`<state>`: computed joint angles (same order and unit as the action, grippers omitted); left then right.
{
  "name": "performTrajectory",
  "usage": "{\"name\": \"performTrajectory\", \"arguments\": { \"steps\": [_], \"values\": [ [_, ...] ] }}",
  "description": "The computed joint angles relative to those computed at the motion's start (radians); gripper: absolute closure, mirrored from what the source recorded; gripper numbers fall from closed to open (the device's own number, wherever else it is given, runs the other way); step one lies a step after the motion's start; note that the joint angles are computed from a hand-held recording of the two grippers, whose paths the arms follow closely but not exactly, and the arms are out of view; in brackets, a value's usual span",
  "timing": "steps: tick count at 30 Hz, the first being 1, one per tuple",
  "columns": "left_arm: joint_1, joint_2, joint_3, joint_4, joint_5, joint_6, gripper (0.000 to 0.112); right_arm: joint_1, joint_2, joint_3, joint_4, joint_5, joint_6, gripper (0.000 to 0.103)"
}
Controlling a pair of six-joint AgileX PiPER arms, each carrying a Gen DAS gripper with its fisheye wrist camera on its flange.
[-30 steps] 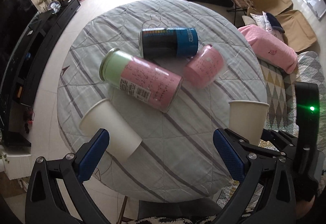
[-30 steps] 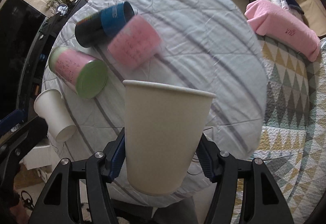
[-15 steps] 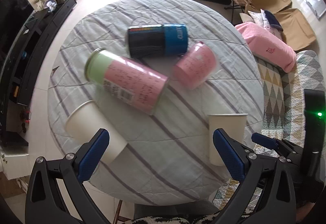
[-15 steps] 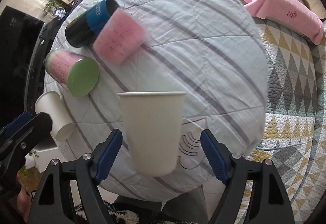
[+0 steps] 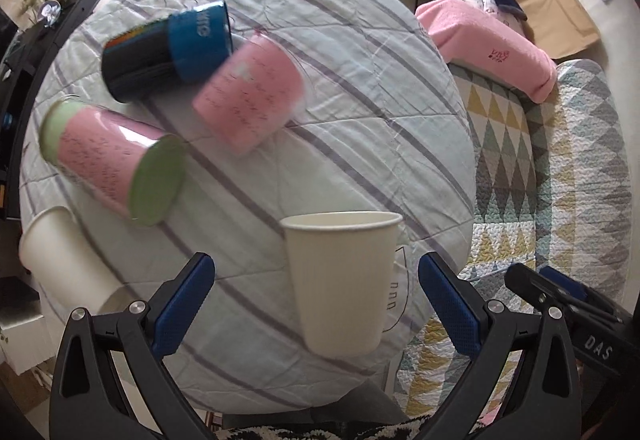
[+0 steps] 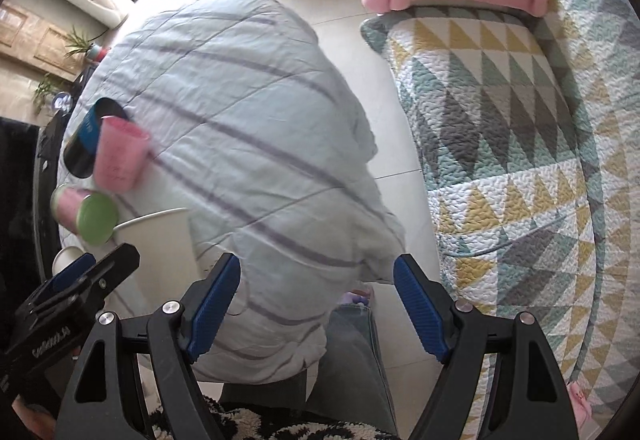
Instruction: Flip cup upright
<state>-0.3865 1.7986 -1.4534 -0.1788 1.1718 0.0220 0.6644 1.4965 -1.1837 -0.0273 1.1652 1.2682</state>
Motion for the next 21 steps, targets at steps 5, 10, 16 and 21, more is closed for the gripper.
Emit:
{"name": "performTrajectory", "arguments": {
  "steps": [5,10,16,21],
  "values": [
    [-0.025,0.061,-0.019,0.008,0.006,-0.054,0.009,-0.046,-0.039,0.089,0.048,-0.049,-0.039,0.023],
    [-0.031,0.133,-0.043,-0.001,0.016,-0.103,0.010,-0.081,-0.034,0.128,0.092,-0.080,-0.105,0.023],
    [-0.003,0.165,-0.062,-0.060,0.041,-0.103,0.044,-0.098,-0.031,0.138,0.103,-0.091,-0.122,0.023],
    [-0.006,0.116,-0.098,-0.058,0.032,-0.071,0.044,-0.105,-0.033,0.130,0.104,-0.093,-0.126,0.023]
  ]
}}
